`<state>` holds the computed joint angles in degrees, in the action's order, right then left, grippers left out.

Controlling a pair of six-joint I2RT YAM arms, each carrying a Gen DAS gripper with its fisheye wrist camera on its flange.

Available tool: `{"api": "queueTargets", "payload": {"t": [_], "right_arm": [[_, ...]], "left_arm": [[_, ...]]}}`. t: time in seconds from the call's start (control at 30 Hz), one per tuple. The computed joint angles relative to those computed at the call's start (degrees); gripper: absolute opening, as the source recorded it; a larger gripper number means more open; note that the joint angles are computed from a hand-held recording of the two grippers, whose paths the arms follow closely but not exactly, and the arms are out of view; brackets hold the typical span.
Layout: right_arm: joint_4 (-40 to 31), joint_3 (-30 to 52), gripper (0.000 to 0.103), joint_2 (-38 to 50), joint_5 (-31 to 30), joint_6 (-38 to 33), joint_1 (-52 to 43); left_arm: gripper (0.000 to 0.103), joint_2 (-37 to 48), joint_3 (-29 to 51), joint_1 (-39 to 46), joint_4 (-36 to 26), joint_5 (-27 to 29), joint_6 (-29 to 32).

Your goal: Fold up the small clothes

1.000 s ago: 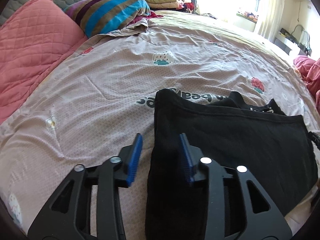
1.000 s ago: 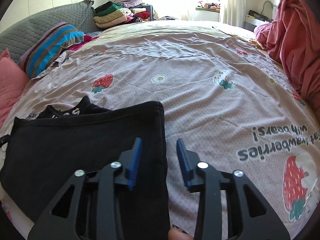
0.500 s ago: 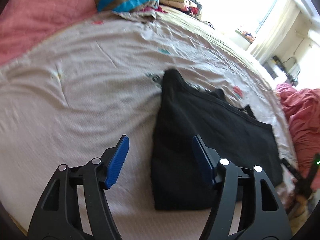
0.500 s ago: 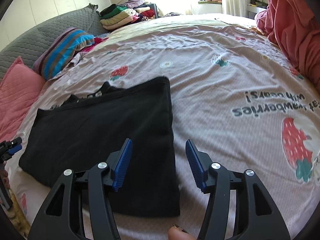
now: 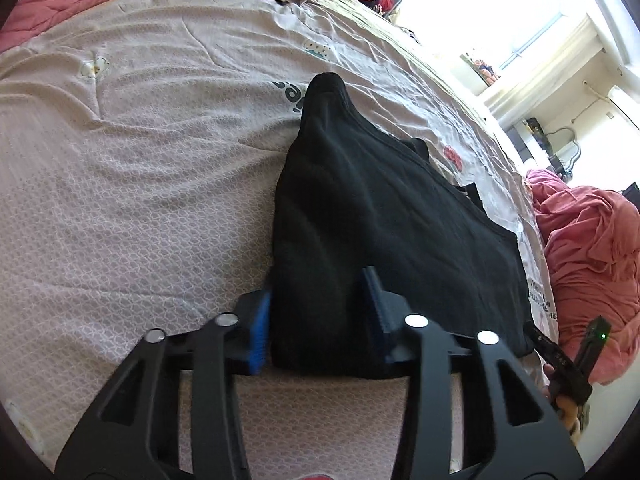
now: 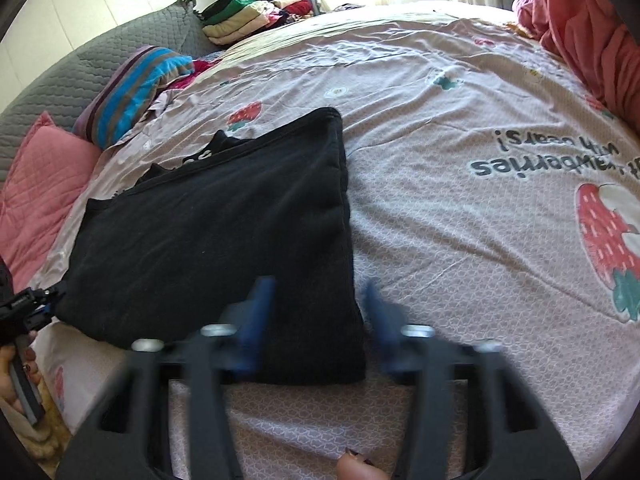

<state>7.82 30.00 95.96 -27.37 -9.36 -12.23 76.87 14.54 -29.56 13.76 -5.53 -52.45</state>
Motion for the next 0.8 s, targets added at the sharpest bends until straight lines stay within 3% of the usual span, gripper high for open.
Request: {"api": "queueTargets", "payload": {"t": [0.07,0.37,0.57,0.8], "right_arm": [[1.08,-1.56,0.009,-2.28,0.64,0.15,-0.08],[5.41,-5.40,0.011,-4.04,7.56,-1.79,1.86],[6.62,-6.84,0.022,-4.84,9.30,-2.23,2.08],[6.98,-8.69,0.054,-6.52,10.38,-1.76,1.72]], "left_arm": [[0.017,-1.26,-0.27,-0.30,-0.62,-0.03,0.53],[0.018,-1.62,-0.54,-2.75,-2.81,-3.14,0.95],[0.025,-2.77,1.44,-6.17,-9.12,-7.72,0.94],[0.035,-2.51,3.28,-9.40,-13.44,-11.33,0.36]]}}
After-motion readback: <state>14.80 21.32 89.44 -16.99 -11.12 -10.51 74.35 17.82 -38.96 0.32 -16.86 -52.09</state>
